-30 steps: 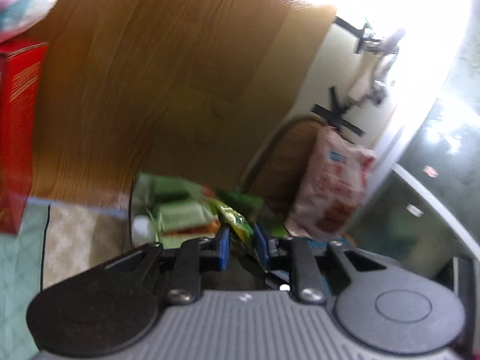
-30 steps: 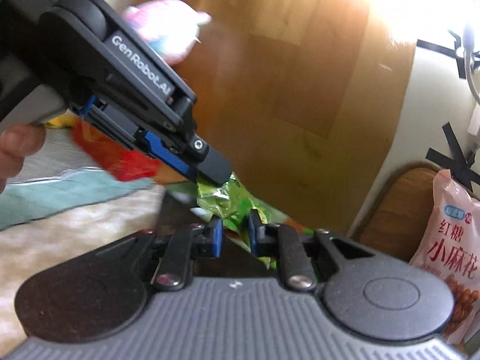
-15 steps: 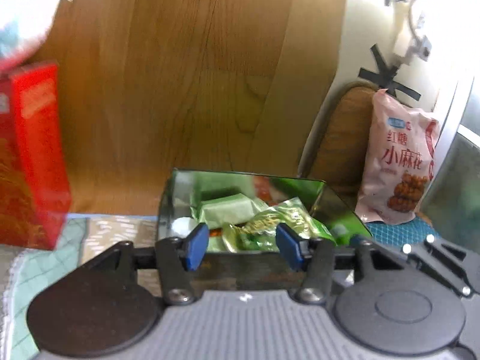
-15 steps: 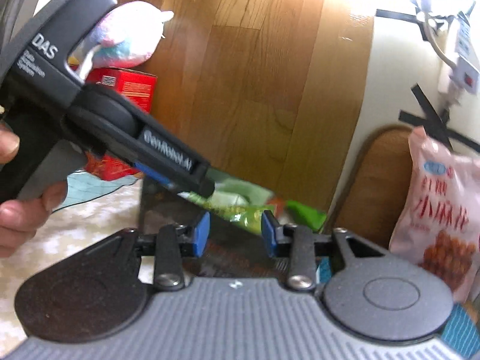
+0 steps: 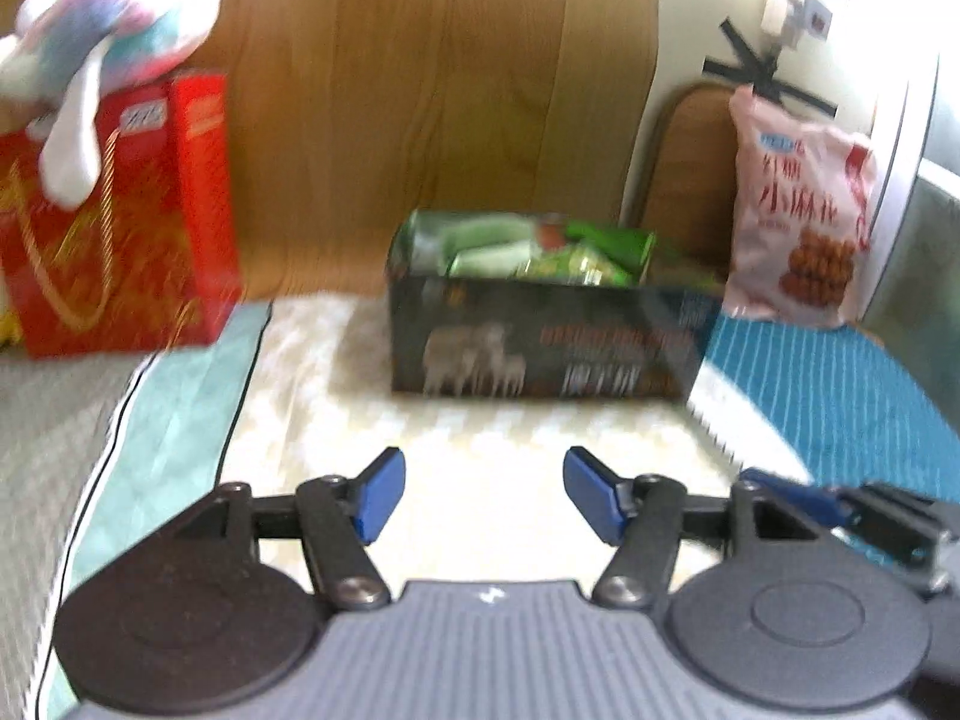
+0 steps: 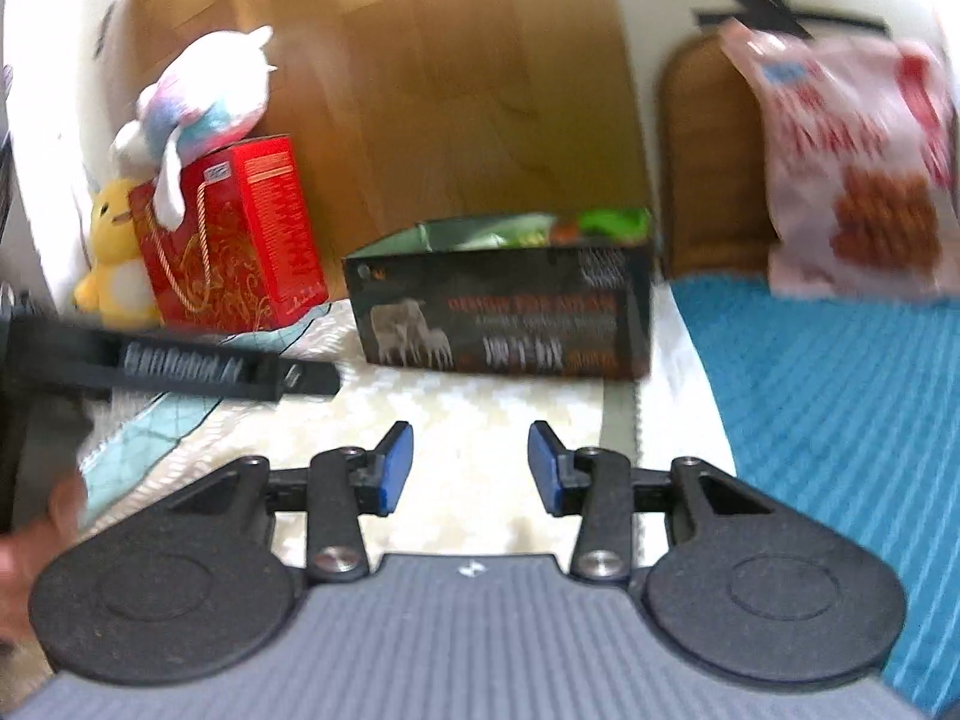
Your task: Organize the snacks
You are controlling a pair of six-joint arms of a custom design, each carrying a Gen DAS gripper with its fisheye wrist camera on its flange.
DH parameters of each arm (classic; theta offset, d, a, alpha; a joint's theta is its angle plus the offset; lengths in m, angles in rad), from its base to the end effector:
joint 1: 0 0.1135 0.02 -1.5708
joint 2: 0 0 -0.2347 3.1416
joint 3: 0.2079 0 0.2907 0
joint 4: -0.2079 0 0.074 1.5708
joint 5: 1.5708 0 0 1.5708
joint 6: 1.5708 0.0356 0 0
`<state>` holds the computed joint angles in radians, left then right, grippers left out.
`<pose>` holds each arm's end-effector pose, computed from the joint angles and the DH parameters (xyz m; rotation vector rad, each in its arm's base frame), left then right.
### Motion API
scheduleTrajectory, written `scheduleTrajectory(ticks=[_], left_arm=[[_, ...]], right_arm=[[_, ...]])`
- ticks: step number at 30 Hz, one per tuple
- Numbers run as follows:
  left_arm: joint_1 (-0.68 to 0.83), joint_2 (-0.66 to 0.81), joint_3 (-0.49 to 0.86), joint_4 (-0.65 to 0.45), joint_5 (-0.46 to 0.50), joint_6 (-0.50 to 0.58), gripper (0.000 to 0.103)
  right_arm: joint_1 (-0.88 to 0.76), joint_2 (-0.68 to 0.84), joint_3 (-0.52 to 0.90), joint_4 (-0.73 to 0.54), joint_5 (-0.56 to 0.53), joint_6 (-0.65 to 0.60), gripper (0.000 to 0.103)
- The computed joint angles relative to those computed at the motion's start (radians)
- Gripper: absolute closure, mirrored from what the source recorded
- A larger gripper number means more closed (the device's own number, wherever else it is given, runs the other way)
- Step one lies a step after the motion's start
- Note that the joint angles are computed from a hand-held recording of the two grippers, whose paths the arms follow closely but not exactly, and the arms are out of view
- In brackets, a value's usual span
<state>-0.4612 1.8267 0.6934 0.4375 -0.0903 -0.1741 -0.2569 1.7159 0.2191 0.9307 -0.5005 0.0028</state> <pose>0.3044 -0.1477 0.0382 0.2777 2.2570 -0.2346 0.2206 -0.0403 0.0101 -0.0201 2.0825 0.3793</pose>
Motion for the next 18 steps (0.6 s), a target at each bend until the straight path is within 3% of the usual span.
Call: scheduleTrajectory(ticks=[10,12,14,18], left_arm=[[-0.036,0.006,-0.135,0.082,-0.090,-0.020,0.041],[-0.044,0.010,-0.153,0.111,-0.108,-0.019,0.038],[-0.059,0.021,-0.170,0.150,-0.137,-0.020,0.024],[-0.087,0.046,-0.196,0.226,-0.176,-0.006,0.024]], right_arm=[[0.001,-0.019,-0.128,0.100,0.019,0.099,0.052],[0.010,-0.006,-0.150,0.149,0.035,0.108,0.051],[0.024,0.010,-0.169,0.204,0.060,0.118,0.051],[0.037,0.062,-0.191,0.313,0.084,0.133,0.049]])
